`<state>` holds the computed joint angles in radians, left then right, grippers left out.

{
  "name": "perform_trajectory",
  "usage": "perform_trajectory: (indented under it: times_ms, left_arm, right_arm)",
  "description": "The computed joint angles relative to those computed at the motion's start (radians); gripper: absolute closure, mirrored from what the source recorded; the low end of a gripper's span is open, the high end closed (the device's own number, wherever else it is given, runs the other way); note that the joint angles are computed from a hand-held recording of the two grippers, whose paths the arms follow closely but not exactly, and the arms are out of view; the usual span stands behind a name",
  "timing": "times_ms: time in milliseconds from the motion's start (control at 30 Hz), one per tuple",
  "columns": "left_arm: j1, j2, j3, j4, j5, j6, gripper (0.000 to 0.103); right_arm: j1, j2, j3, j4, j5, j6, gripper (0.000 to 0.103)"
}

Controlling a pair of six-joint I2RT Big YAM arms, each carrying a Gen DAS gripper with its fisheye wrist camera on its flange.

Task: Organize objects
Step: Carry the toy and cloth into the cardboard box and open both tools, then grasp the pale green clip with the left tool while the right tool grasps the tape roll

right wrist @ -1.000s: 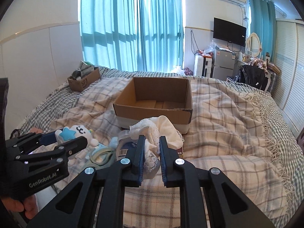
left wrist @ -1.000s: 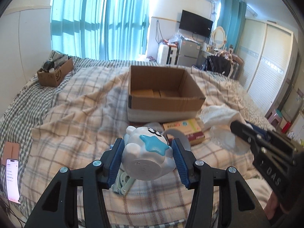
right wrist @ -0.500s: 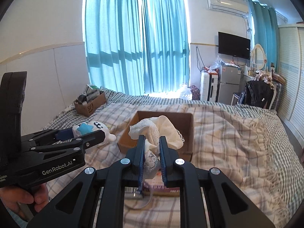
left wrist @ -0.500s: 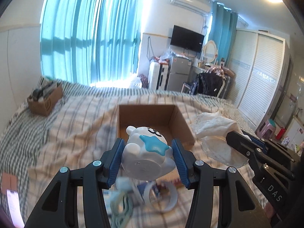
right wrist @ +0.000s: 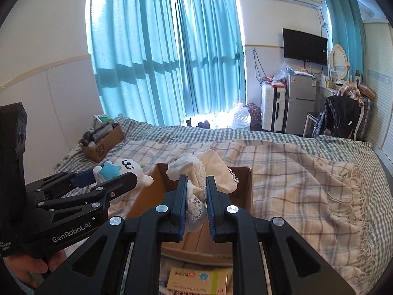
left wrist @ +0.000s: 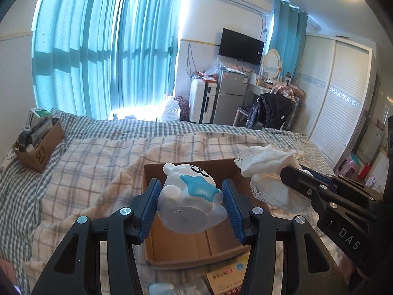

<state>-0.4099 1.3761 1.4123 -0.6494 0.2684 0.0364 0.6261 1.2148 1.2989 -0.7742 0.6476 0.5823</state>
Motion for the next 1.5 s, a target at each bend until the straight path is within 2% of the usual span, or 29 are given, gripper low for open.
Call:
perform_trajectory:
  times_ms: [167, 333, 500, 633, 667, 700, 733, 767, 800, 833, 867, 1033, 1133, 1200, 1233, 1433, 1500]
  left_arm:
    - [-0.013, 0.107, 0.033, 0.031, -0.005, 0.028, 0.050]
    - [-0.021, 0.183, 0.042, 0.048, -0.015, 0.048, 0.050]
    - [-0.031, 0.220, 0.045, 0.056, -0.014, 0.049, 0.050]
    - [-0.038, 0.241, 0.060, 0.030, -0.020, 0.043, 0.050]
    - [-0.038, 0.245, 0.067, 0.014, -0.017, 0.045, 0.049]
    - [-0.038, 0.243, 0.071, 0.003, -0.011, 0.047, 0.048]
    - [-0.037, 0.233, 0.069, -0.003, -0.006, 0.052, 0.042]
    - [-0.039, 0.224, 0.065, -0.003, -0.012, 0.054, 0.031]
    - [-0.039, 0.207, 0.056, 0.003, -0.022, 0.057, 0.024]
    - [-0.039, 0.186, 0.043, 0.013, -0.035, 0.058, 0.013]
    - [-0.036, 0.167, 0.036, 0.015, -0.039, 0.060, 0.012]
    - [0.005, 0.062, 0.027, -0.048, -0.019, 0.039, 0.011]
    - [0.029, -0.009, 0.016, -0.070, -0.025, 0.030, 0.002]
    - [0.048, -0.063, 0.005, -0.071, -0.037, 0.032, 0.000]
    - [0.057, -0.095, -0.006, -0.068, -0.044, 0.034, 0.000]
    - [0.129, -0.235, -0.069, -0.096, -0.020, 0.064, 0.000]
    - [0.154, -0.278, -0.108, -0.098, -0.014, 0.069, 0.000]
  right_arm:
    - [-0.095, 0.050, -0.034, 0.076, -0.085, -0.041, 0.089]
    - [-0.165, 0.085, -0.083, 0.148, -0.156, -0.042, 0.089]
    - [-0.184, 0.107, -0.107, 0.166, -0.182, -0.046, 0.089]
    - [-0.198, 0.105, -0.122, 0.189, -0.212, -0.036, 0.089]
    - [-0.199, 0.103, -0.120, 0.187, -0.227, -0.033, 0.086]
    - [-0.199, 0.100, -0.118, 0.187, -0.232, -0.031, 0.078]
    - [-0.193, 0.094, -0.115, 0.184, -0.212, -0.028, 0.068]
    - [-0.184, 0.086, -0.109, 0.172, -0.187, -0.022, 0.063]
    - [-0.179, 0.078, -0.104, 0.157, -0.175, -0.015, 0.052]
    - [-0.171, 0.062, -0.101, 0.146, -0.159, -0.003, 0.048]
    - [-0.163, 0.050, -0.093, 0.133, -0.148, 0.006, 0.048]
    - [-0.082, 0.004, -0.002, -0.038, -0.004, 0.055, 0.038]
    - [-0.010, -0.017, 0.079, -0.168, 0.072, 0.091, 0.028]
    - [0.044, -0.021, 0.125, -0.247, 0.139, 0.117, 0.021]
    - [0.078, -0.022, 0.154, -0.300, 0.175, 0.143, 0.016]
    - [0.238, -0.023, 0.224, -0.494, 0.300, 0.310, 0.001]
    - [0.291, -0.015, 0.230, -0.553, 0.333, 0.375, 0.000]
